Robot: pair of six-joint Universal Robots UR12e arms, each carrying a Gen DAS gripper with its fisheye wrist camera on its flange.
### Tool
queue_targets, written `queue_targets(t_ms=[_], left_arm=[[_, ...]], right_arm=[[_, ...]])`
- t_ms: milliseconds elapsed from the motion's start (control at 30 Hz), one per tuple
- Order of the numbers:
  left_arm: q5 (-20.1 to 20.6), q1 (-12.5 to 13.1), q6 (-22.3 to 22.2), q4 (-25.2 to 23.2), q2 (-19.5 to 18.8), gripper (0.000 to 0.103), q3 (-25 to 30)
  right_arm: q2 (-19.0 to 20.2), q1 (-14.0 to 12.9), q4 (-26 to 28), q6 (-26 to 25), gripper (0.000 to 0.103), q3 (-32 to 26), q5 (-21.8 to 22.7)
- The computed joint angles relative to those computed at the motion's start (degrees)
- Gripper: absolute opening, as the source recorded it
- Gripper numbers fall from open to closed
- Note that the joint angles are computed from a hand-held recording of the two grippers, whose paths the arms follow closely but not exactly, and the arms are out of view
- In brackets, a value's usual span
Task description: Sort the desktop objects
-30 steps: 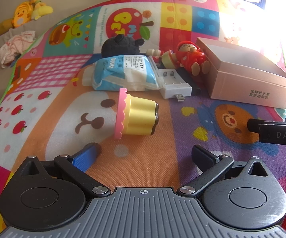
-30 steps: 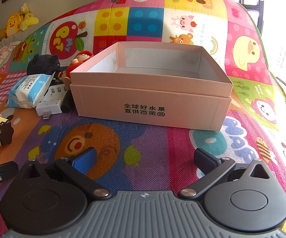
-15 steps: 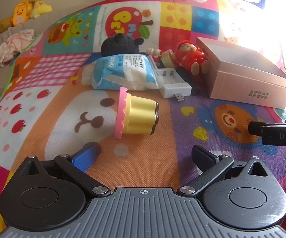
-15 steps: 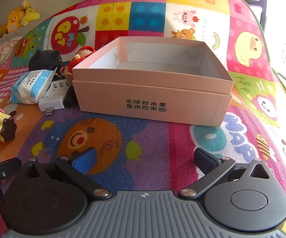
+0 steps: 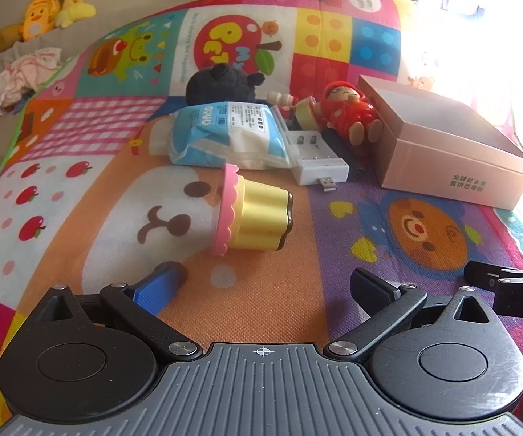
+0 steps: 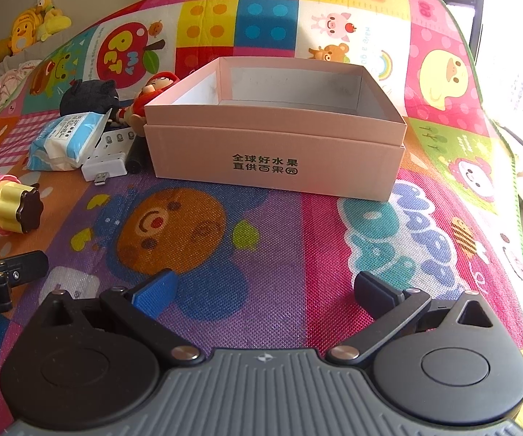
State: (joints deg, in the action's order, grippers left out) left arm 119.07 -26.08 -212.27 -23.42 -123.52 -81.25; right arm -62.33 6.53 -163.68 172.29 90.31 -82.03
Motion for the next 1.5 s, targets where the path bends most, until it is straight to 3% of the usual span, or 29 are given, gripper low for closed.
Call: queue_targets(t_ms=[200, 333, 467, 533, 633, 700, 800, 833, 900, 967, 1033, 1100, 1133, 1167, 1300, 1400, 1433, 1500], left_arm=[[6.46, -0.62, 4.67, 2.64, -1.27, 0.103, 1.17], [7.44, -0.01, 4.73, 1.31, -1.32, 0.103, 1.74], [8.42, 0.59, 3.82, 4.41, -0.19, 0.103, -0.52], [8.93, 0.98, 3.16, 8.25, 0.87, 0.103, -2.82], [7.7, 1.92, 2.1, 13.06, 2.63, 0.103, -5.86], [7.19, 2.49, 0.57, 14.25, 3.56, 0.103, -7.1], [10.04, 2.89, -1.79, 12.87, 4.24, 0.103, -7.78], [10.94, 2.98, -2.52, 12.67, 4.28, 0.103, -7.99], [11.97, 3.21, -5.0, 12.0, 4.55, 0.103, -8.77], [11.3, 3.52, -7.37, 11.4, 4.87, 0.103, -9.66], [10.12, 3.73, -8.29, 11.33, 5.04, 0.103, -10.43], [9.16, 3.85, -8.52, 11.76, 5.23, 0.103, -10.8], [9.75, 3.7, -8.08, 12.3, 5.06, 0.103, -10.77], [9.62, 3.67, -7.85, 12.3, 5.0, 0.103, -10.71], [8.89, 3.64, -6.73, 13.52, 4.75, 0.103, -10.69], [8.28, 3.71, -6.51, 14.23, 4.73, 0.103, -10.84], [8.15, 3.74, -6.63, 14.63, 4.78, 0.103, -10.99], [7.71, 3.85, -7.13, 15.39, 4.91, 0.103, -11.36]], right_arm=[[0.02, -0.16, -0.59, 0.52, 0.103, 0.22, 0.42], [0.05, -0.32, -0.06, 0.24, 0.103, 0.0, 0.92], [0.08, -0.04, 0.12, -0.95, 0.103, -0.18, 0.23], [0.17, -0.13, 0.28, -3.03, 0.103, -0.39, 1.5], [0.0, -0.36, 3.86, -11.31, 0.103, -1.35, 7.36], [-0.1, -0.03, 1.63, -14.88, 0.103, -0.96, 10.51], [0.3, 1.08, -4.8, -20.02, 0.103, -0.61, 14.9], [0.85, 1.67, -7.36, -21.28, 0.099, -1.05, 15.96], [1.89, 2.65, -8.96, -22.4, 0.08, -2.49, 16.64], [3.35, 3.83, -7.06, -22.02, 0.062, -5.68, 17.29], [4.97, 4.58, -4.67, -18.83, 0.061, -9.13, 17.75], [6.88, 5.12, -1.92, -15.05, 0.065, -12.92, 18.58], [8.06, 5.36, 0.3, -13.57, 0.077, -15.29, 19.42], [9.35, 5.68, 1.68, -12.2, 0.083, -17.53, 19.81], [13.58, 7.44, 4.28, -10.92, 0.083, -24.77, 18.1], [16.53, 8.24, 11.55, -10.25, 0.082, -31.0, 17.6], [17.78, 8.36, 16.72, -10.72, 0.08, -34.0, 18.18], [18.88, 8.33, 24.95, -12.01, 0.064, -37.25, 19.28]])
